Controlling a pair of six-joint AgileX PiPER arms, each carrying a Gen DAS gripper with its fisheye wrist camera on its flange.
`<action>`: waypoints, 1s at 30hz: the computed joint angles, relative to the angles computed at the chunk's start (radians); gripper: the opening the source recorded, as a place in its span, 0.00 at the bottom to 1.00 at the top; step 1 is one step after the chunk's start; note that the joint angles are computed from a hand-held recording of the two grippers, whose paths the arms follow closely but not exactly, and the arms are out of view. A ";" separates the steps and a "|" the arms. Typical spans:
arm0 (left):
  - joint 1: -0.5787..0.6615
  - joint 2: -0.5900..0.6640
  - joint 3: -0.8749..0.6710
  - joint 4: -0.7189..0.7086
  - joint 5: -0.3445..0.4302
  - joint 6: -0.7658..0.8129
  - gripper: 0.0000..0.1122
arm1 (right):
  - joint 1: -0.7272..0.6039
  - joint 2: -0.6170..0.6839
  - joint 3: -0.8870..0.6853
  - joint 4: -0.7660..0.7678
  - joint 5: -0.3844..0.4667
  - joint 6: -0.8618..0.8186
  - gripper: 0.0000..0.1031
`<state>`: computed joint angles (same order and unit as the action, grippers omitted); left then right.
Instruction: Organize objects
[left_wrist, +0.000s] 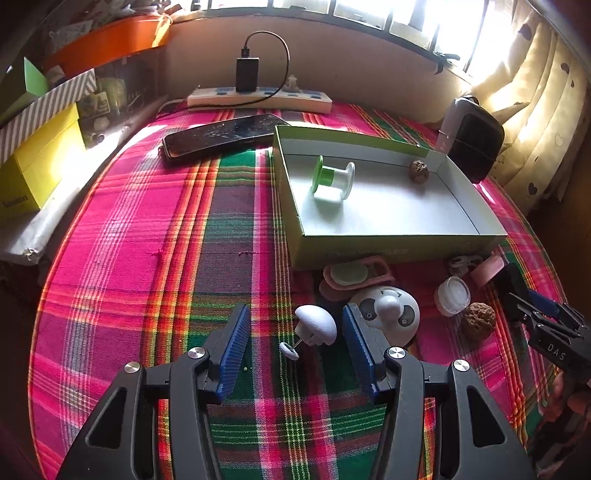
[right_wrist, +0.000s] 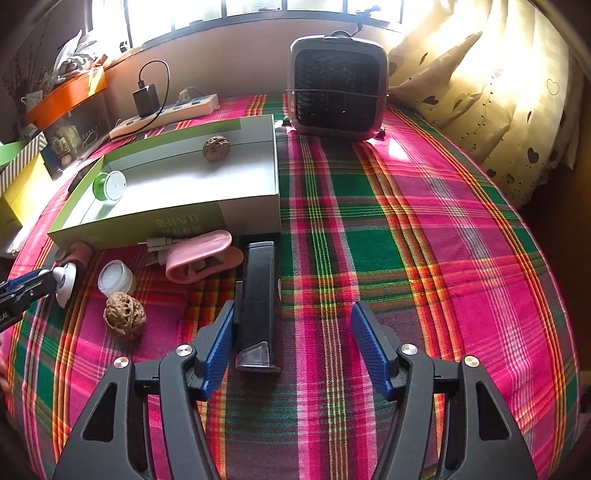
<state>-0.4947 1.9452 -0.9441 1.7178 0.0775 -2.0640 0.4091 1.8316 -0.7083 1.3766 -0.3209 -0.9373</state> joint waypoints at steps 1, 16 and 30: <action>0.000 0.000 0.000 0.013 0.000 -0.017 0.45 | -0.003 -0.002 0.002 -0.009 0.003 0.008 0.55; -0.042 0.007 -0.012 -0.233 0.078 0.203 0.28 | -0.037 -0.016 0.029 -0.206 0.036 0.165 0.29; -0.056 0.008 -0.009 -0.214 0.108 0.173 0.26 | -0.058 -0.020 0.042 -0.346 0.055 0.279 0.24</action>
